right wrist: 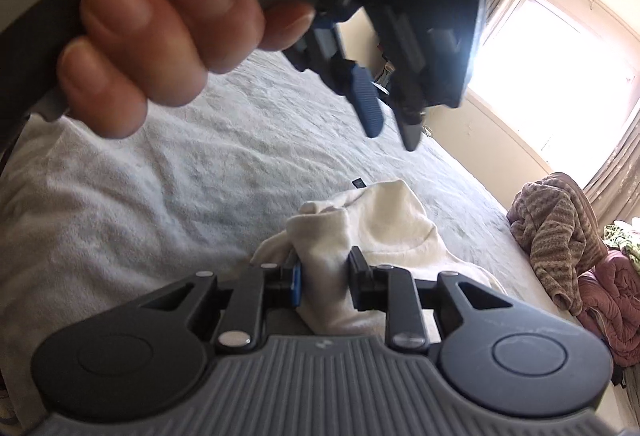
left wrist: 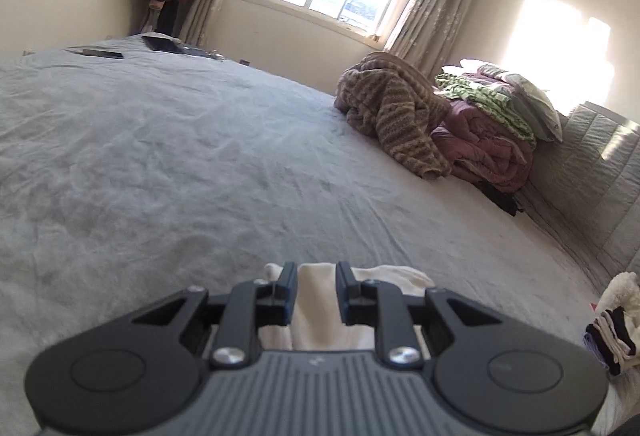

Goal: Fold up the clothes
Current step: 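Lower the held end onto the folded sweatshirt with the right gripper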

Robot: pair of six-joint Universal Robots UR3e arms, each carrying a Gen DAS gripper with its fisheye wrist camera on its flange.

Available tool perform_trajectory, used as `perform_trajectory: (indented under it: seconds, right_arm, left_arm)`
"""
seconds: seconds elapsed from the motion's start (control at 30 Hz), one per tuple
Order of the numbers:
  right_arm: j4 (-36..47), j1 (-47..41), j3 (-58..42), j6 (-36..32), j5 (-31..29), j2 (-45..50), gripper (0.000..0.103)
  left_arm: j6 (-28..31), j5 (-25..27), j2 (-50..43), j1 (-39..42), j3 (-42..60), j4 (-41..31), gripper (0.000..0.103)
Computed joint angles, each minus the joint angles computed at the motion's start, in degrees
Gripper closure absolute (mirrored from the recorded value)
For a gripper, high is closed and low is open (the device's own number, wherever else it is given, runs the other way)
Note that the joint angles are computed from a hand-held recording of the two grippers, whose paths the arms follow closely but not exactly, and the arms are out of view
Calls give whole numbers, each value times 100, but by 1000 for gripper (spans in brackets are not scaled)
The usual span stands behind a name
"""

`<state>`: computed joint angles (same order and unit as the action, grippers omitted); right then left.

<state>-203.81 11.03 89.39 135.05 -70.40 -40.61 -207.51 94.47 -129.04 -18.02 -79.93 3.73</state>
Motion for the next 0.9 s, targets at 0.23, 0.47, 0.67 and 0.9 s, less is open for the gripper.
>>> perform_trajectory:
  seconds: [0.23, 0.47, 0.67, 0.9]
  right_arm:
    - [160, 130, -240, 721, -228, -50, 76]
    - [-767, 243, -169, 1294, -428, 74, 79]
    - [159, 368, -1005, 496, -719, 502, 78]
    - [1140, -11, -1911, 512, -106, 644, 67]
  left_arm:
    - [-150, -770, -107, 214, 277, -477, 84]
    - [-132, -924, 94, 345, -43, -188, 84]
    - [-66, -1047, -34, 361, 192, -415, 84]
    - [-75, -1141, -202, 447, 549, -1327, 84]
